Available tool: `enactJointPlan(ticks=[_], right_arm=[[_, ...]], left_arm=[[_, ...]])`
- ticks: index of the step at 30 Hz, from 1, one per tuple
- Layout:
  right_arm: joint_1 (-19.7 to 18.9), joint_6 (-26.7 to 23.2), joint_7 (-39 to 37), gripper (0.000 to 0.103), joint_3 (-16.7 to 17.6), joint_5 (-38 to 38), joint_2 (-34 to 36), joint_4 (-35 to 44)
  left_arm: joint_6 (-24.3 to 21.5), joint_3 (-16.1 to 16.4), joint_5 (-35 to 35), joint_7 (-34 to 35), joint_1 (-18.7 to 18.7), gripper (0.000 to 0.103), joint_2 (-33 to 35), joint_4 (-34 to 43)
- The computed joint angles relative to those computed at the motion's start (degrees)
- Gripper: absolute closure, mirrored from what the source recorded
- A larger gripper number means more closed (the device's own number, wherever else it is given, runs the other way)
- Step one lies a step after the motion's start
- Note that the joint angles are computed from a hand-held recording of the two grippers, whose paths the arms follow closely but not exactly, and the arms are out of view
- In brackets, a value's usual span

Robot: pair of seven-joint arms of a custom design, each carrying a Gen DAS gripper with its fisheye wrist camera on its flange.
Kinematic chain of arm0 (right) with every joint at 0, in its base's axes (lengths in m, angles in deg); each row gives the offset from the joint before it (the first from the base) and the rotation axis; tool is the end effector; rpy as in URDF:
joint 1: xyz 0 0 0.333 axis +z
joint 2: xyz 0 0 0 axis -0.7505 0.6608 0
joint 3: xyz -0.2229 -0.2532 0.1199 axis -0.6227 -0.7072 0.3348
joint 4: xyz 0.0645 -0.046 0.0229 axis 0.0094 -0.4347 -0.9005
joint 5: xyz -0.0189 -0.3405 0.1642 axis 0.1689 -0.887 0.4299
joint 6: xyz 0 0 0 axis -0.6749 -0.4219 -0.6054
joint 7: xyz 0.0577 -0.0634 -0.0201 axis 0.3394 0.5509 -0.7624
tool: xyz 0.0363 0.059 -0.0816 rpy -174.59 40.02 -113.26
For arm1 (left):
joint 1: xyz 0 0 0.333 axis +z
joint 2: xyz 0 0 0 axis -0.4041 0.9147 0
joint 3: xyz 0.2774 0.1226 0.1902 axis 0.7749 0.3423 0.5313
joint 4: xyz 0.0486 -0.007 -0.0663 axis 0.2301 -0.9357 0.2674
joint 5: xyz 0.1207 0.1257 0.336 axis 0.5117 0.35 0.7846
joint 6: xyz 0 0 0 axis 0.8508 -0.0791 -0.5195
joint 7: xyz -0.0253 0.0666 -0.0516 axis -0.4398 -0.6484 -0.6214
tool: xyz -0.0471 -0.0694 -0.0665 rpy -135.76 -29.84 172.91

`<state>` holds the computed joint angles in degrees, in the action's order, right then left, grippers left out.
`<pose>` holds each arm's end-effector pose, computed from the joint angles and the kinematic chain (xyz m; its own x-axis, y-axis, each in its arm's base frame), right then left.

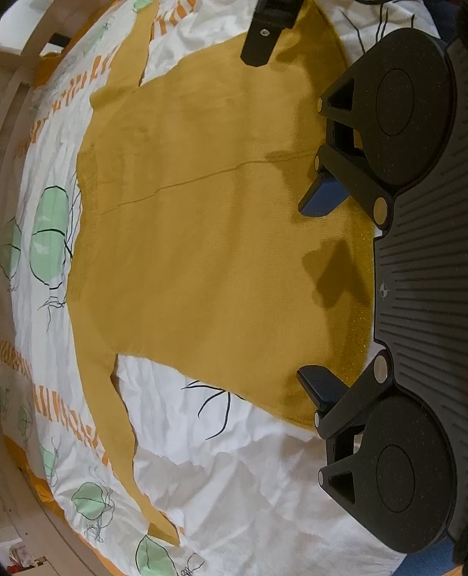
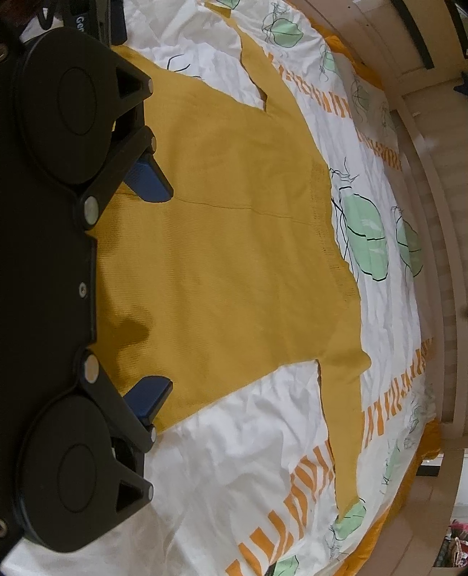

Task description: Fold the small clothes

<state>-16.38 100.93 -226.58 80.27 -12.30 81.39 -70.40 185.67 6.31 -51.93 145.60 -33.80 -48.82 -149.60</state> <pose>0.4580 0.3779 0.4106 -0.3808 -0.9147 -0.1354 -0.6930 0.3793 -0.6131 0.5182 -0.2381 0.4005 -0.2766 -0.9595 -0.0539 -0.8215 0.2652 -0.5047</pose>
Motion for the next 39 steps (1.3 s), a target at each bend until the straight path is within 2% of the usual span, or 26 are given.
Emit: enactJointPlan(ticks=[10, 16, 20, 23, 27, 35, 39], right_arm=[[-1.49, 5.73, 3.15, 0.001, -1.5, -3.82, 0.65, -0.9], [-2.73, 10.3, 6.51, 0.001, -2.85, -8.06, 1.03, -1.38], [-3.7, 12.83, 9.57, 0.001, -3.67, -10.39, 1.26, -1.69], [-4.98, 16.2, 11.16, 0.001, -4.45, -12.28, 1.59, -1.89], [-6.94, 19.84, 8.44, 0.001, -5.12, -11.44, 2.32, -1.62], [-11.17, 26.75, 0.6, 0.001, -7.67, -7.95, 3.1, -0.83], [-14.53, 29.62, -7.03, 0.001, -8.7, -2.76, 3.24, -1.13]], left_arm=[[0.51, 0.88, 4.25, -2.25, -1.24, 0.013, 2.2, 2.61], [1.11, -0.72, 1.4, 1.01, -0.21, 0.013, 4.64, 5.27], [1.1, -0.06, 2.15, 0.79, -0.88, 0.013, 6.4, 7.53], [0.74, 1.76, 5.12, -1.61, -2.56, 0.013, 7.75, 9.75], [-0.35, 3.09, 8.71, -4.0, -3.97, 0.013, 10.17, 13.72], [-2.01, 2.87, 8.52, -3.14, -4.37, 0.013, 16.87, 23.87], [-3.41, 3.32, 8.13, -2.51, -5.27, 0.013, 20.62, 29.65]])
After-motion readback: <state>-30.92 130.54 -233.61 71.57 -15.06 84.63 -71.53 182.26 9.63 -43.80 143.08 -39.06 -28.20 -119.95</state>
